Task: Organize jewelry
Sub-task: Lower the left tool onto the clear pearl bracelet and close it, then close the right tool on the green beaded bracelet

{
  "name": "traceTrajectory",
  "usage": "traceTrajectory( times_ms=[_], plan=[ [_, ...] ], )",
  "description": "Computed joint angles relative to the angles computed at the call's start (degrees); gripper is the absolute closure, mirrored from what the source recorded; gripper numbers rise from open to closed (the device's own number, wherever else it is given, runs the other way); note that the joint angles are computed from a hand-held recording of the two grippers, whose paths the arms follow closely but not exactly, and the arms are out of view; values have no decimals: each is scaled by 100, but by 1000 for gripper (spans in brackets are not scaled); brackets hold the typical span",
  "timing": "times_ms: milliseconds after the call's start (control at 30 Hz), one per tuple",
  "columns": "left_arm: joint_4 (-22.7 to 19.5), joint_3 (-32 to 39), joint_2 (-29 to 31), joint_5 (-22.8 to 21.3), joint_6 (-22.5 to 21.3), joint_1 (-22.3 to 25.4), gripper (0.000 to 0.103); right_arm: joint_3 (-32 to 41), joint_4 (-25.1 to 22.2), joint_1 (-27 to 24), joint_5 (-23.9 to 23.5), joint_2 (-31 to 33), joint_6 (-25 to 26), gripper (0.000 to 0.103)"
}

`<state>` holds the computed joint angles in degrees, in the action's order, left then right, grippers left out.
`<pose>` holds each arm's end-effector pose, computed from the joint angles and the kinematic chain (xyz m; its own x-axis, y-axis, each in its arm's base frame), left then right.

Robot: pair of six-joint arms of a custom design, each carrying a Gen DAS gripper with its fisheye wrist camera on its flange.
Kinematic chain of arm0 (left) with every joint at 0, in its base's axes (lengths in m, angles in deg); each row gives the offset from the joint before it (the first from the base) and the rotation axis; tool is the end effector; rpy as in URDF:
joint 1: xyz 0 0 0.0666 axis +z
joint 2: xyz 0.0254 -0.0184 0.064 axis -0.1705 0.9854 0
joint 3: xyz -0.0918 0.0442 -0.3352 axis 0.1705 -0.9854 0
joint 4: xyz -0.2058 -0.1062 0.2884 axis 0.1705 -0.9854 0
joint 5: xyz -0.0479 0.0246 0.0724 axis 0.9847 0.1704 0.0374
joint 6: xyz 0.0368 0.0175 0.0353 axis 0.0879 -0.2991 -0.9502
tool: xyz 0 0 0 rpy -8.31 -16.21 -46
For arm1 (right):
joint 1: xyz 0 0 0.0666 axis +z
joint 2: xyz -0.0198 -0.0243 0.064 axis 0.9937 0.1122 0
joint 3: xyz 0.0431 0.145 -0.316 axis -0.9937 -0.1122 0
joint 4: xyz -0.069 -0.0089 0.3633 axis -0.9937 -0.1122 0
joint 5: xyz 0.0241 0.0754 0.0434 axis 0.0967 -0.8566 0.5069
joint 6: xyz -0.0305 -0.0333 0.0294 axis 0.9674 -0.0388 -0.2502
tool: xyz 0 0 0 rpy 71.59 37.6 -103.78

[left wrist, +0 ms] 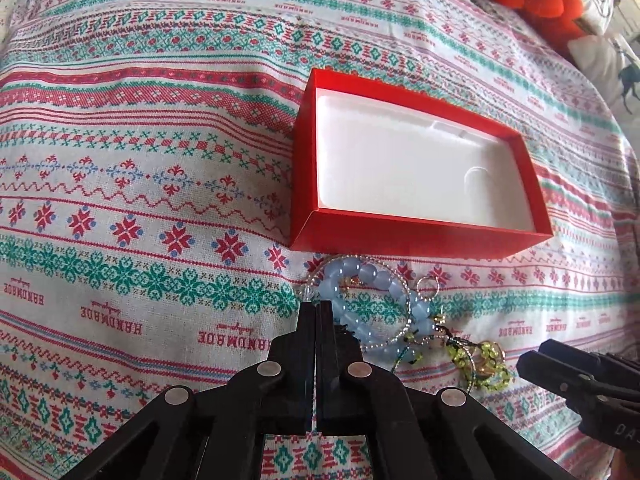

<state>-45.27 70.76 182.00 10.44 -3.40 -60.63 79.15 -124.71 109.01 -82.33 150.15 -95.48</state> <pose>0.3270 -0.3944 0.4655 -0.9274 -0.1195 -0.3544 -0.0186 0.9612 -0.2754 0.3200 0.1581 0.4856 -0.9861 -0.0100 -0.1660 -0.0514 0.9676 0.2472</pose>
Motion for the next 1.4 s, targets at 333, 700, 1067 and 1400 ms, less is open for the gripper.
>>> traceTrajectory(
  times_ms=[333, 700, 1067, 1400],
  plan=[
    [448, -531, -324, 622, 527, 235, 71, -72, -31, 129, 50, -27, -26, 62],
    [208, -147, 181, 560, 858, 164, 103, -95, -13, 99, 39, 1, -44, 62],
    [360, -317, -381, 92, 690, -94, 103, -56, -98, 60, -66, -148, 6, 62],
    [253, -650, -743, -87, 554, -143, 103, -191, -161, 300, 189, 25, 20, 76]
  ],
)
